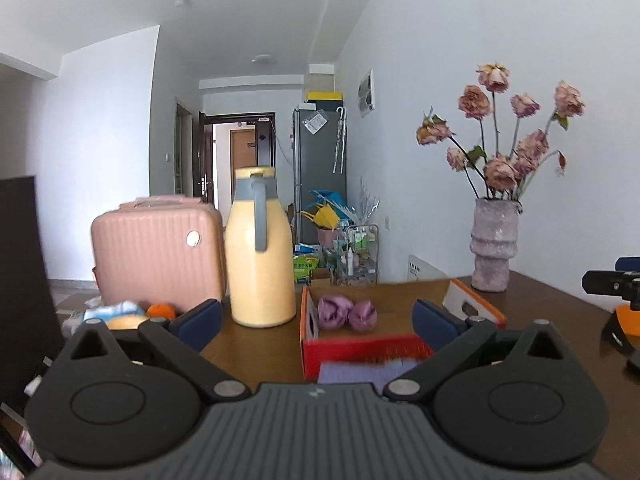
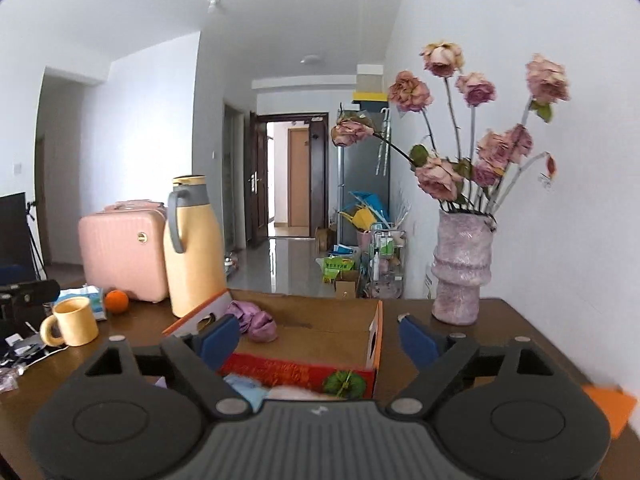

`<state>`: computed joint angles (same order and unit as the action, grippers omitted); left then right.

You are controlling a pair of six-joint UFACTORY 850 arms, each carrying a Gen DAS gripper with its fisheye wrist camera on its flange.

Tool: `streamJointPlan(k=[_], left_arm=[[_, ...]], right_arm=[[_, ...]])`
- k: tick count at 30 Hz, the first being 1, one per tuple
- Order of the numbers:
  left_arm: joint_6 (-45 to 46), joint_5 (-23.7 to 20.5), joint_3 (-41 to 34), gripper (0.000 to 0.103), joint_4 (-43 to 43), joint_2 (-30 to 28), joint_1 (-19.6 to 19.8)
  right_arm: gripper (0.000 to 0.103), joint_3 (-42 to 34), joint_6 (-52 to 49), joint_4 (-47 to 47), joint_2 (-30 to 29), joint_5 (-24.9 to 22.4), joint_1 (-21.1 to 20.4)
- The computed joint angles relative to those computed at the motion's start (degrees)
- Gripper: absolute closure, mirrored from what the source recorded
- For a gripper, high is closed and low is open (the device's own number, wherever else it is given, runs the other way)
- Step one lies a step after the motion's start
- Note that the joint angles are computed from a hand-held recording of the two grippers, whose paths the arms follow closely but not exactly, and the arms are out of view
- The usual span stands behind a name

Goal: Organize soft objects
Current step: 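Reach the left gripper to the brown scouring sponge and grasp it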

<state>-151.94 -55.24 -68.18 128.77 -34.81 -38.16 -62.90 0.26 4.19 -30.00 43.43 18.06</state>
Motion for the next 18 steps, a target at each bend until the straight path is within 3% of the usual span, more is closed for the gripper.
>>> streamJointPlan(k=[5, 6, 9, 18], left_arm=[[-3.68, -7.04, 8.85, 0.000, -0.65, 1.68, -4.26], [-4.37, -8.17, 10.28, 0.000, -1.02, 1.78, -5.07], [-6.20, -10.19, 14.31, 0.000, -2.22, 2.05, -7.25], [-14.24, -7.54, 22.31, 0.000, -1.56, 4.31, -9.43]], right_arm=[[0.011, 11.23, -0.10, 1.78, 3.66, 9.19, 3.11], [0.007, 13.38, 0.31, 1.98, 4.13, 11.27, 3.90], [0.006, 18.62, 1.72, 3.09, 5.07, 15.64, 6.33], [0.006, 27.53, 3.28, 6.30, 5.40, 20.06, 12.46]])
